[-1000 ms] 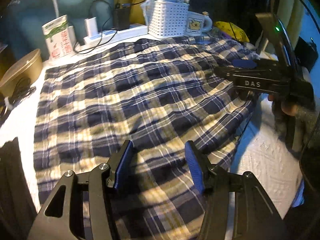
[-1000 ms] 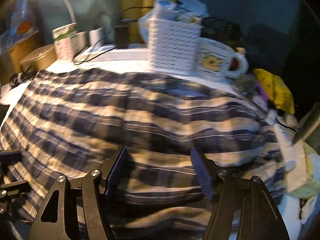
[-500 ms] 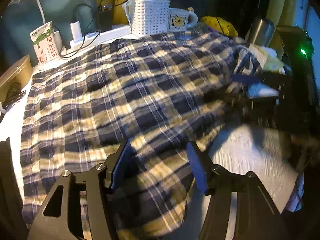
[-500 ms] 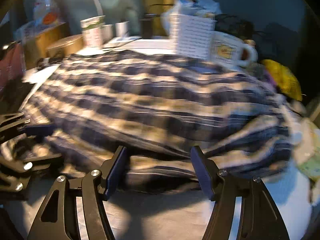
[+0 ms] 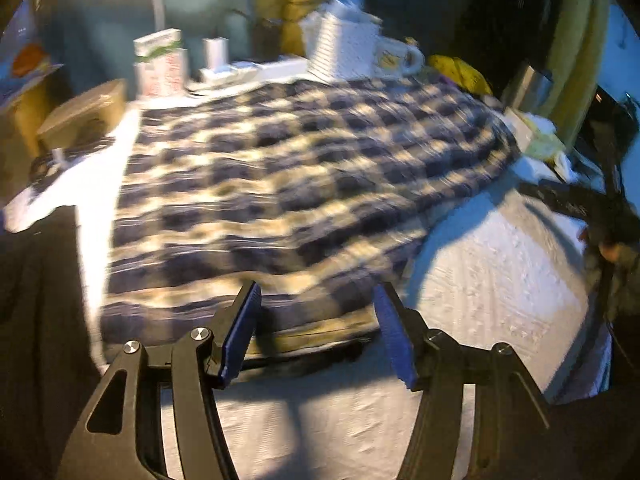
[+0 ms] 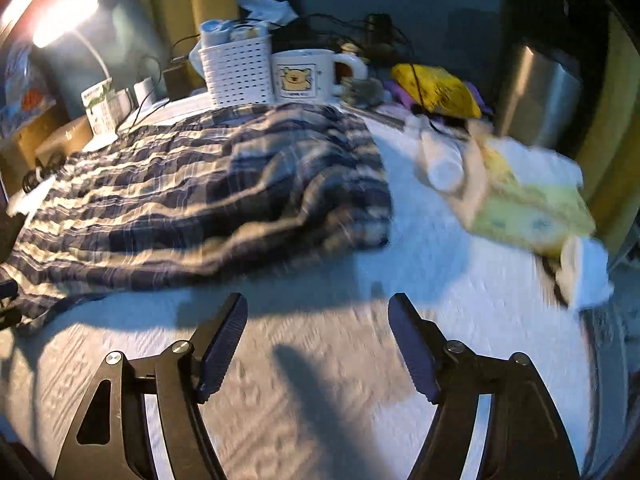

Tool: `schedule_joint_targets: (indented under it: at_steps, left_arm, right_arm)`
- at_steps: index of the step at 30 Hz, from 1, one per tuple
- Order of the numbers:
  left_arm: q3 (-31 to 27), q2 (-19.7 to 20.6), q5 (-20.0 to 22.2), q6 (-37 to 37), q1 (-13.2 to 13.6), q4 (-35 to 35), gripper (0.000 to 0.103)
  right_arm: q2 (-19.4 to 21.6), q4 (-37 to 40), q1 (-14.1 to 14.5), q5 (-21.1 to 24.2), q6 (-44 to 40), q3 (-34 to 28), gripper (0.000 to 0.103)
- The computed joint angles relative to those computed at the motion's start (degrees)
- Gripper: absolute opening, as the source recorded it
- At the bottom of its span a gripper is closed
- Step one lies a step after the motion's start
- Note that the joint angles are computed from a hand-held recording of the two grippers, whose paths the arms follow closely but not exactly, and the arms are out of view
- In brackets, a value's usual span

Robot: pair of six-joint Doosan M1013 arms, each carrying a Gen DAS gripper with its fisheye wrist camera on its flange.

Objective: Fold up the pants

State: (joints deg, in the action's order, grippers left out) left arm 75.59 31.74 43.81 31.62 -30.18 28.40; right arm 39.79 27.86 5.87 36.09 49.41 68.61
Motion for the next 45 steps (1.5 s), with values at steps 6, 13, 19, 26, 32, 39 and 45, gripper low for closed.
schedule_joint_targets:
  at_steps: [6,13,19,26,32,39,45]
  left_arm:
    - [2.22,-0.79,5.40,-6.78,1.26,-0.42,0.059]
    - [4.98,-2.46,6.87,-7.95,0.57,0.51,0.059]
    - [8.18,-5.53,5.67,-16.91,0.44,6.69,0.059]
    - [7.31,-5.53,4.77,-21.82,1.63,12.48,0.059]
    - [5.23,-4.11,3.81,-20.09,2.43,11.67,0.059]
    - [4.00,-3.07,4.93,-18.51,3.00,9.53,0.059]
    - [4.35,-3.14,5.79,-19.48,3.52,9.21,0.059]
  right_arm:
    - [-0.17,2.66,-0.48,1.07,-0.14,0.82,0.082]
    - [0.68,4.92,-0.51,3.34,-0.49,-0.80,0.082]
    - [0.81,4.66,-0.42,3.37,-0.17,-1.54,0.087]
    - [2.09,8.16,-1.01,5.91,1.07,-3.65,0.095]
    - [4.47,11.58,-0.84,10.01,1.35,-7.16,0.095]
    - [7.78,15.90,-0.81,14.90,4.41,-12.81,0.095]
    - [11.51,20.77,-0.79,17.51,8.50,-18.75,0.095]
